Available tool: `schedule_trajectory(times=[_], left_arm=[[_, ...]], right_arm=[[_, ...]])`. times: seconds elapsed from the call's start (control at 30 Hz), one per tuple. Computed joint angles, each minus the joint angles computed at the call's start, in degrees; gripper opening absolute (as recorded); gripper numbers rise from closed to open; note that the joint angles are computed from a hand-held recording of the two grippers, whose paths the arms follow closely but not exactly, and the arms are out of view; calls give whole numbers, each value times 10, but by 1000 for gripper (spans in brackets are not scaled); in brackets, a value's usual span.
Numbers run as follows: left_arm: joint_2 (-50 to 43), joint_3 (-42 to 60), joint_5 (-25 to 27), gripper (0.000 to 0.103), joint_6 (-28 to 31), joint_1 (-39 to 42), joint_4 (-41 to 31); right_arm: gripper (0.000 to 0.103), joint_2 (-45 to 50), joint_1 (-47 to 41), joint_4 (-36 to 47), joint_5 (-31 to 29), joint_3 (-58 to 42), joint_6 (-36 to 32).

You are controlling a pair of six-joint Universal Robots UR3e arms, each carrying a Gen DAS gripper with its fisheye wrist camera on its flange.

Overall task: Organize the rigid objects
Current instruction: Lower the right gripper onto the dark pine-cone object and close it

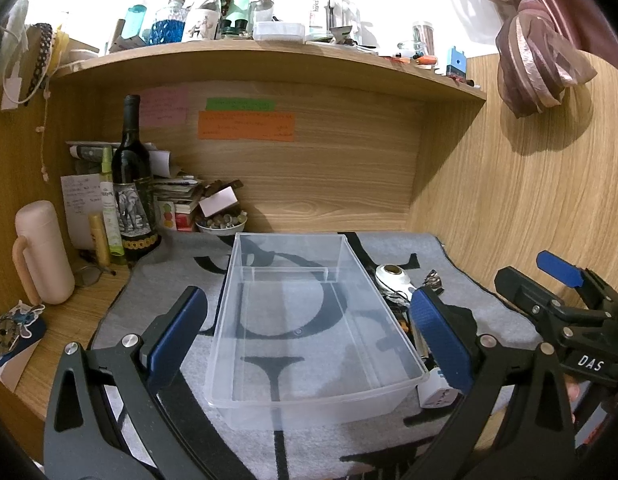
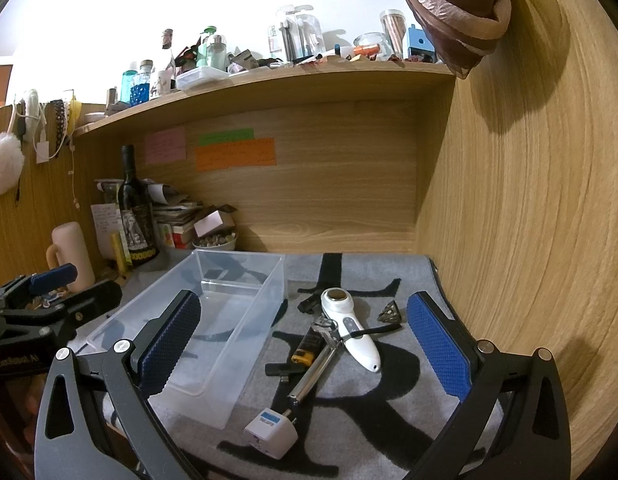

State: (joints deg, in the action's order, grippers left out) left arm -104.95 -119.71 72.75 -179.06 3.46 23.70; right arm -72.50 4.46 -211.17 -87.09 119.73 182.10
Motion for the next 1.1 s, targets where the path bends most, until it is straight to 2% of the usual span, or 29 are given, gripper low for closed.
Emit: schedule_trajectory(times=[0.1,0.17,0.3,0.37,0.5,0.57,0.7,0.77,0.83,0.93,1.03,1.1], left_arm=[[2,9,-21,100,2,18,-27],[5,25,-21,84,4,27,-63],[3,61,-51,79,17,60,-142],[-4,85,-49,68,24,69,-179],[-28,152,-56,57,50,88,-288],[-47,199,-60,44,65,94,-361],[-93,284,-68,40,88,96,-471],[-115,325,-73,33,102,93,-522],[-140,368,-75,30,116,90,-571],[-167,416,-76,18,130,85,-621],[-186,449,-79,16,145,82,-660],[-188,449,-73,16,151,79,-657]], right_arm=[[103,4,4,4,-6,-2,8],[98,2,-4,13,3,-2,15],[87,-3,-21,41,18,-8,26],[82,-4,-26,58,19,-14,29],[74,-1,-47,89,36,-29,31],[68,1,-58,111,45,-39,32],[61,13,-71,157,52,-66,35],[56,21,-74,179,47,-80,35],[54,29,-76,201,42,-95,34],[50,46,-77,235,31,-123,28],[48,67,-79,275,26,-160,24],[46,84,-76,308,16,-192,22]])
